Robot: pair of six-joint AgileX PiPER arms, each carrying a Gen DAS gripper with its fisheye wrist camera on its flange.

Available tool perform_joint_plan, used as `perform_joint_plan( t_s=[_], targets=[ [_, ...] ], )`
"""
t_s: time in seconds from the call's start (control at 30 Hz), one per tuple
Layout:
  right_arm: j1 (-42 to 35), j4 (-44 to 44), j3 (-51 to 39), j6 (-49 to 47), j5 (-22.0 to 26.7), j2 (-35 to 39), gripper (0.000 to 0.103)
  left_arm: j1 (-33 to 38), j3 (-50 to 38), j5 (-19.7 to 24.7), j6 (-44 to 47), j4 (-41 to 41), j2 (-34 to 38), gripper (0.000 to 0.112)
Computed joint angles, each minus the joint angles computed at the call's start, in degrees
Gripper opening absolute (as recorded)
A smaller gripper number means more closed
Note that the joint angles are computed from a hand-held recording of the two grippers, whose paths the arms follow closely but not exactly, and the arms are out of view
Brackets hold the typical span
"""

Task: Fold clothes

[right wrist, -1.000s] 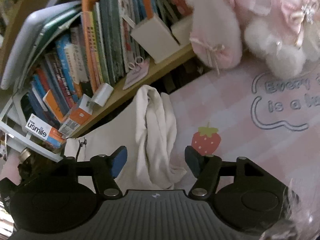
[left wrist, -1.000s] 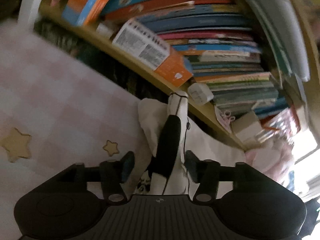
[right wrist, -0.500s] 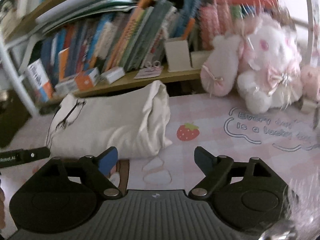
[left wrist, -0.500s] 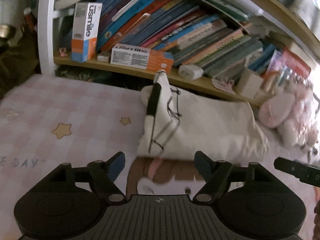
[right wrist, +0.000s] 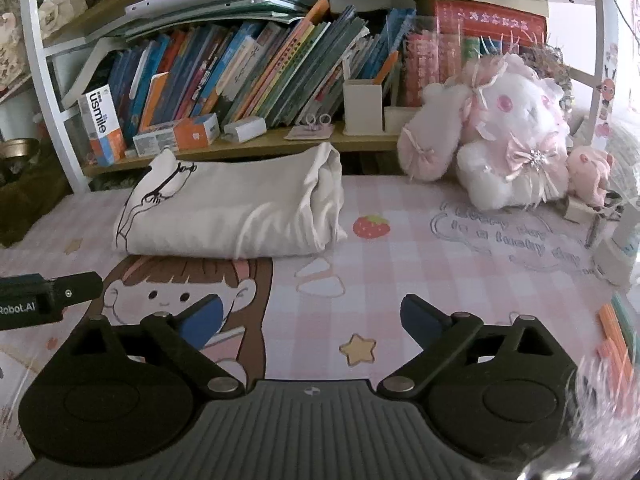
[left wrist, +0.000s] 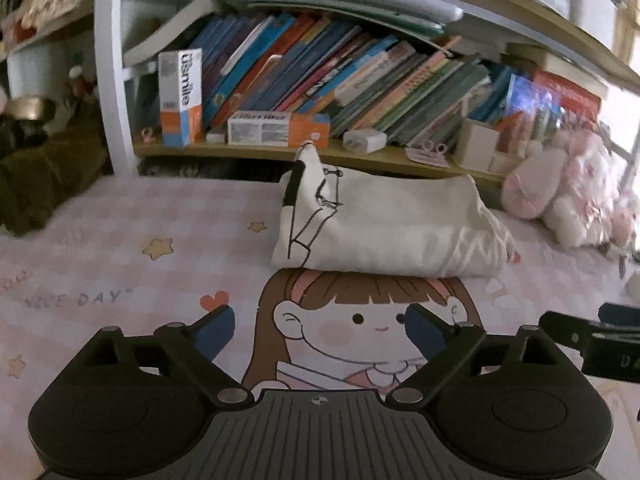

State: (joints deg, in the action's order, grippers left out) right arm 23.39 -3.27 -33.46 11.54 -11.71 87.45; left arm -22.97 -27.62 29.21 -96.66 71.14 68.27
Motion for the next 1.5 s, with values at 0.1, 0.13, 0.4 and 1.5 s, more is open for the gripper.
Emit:
perform_joint_plan(
  t_s=[0.1, 0.13, 0.4, 1.5],
  targets=[
    [0.41, 1.86, 1.13, -1.66, 0.25, -1.43, 0.099, -3.65, 0.34, 3.45, -0.58, 0.13, -0.74, 0.096],
    [0.59, 3.11, 1.3, -3.0, 0.43, -1.79, 0.099, -4.3, 0.31, 3.98, -0.38, -0.19, -0.94, 0.096],
    [1.57, 13.0, 2.09, -13.5, 1.98, -4.09, 0.103, -7.21, -0.29, 6.6, 1.53, -3.35, -2.52, 0.099],
    [4.3, 31.57, 1.5, -32.04, 3.87, -4.6, 0.103, -5.73, -0.72, 6.31, 4.81, -7.0, -3.7, 0.101]
  ],
)
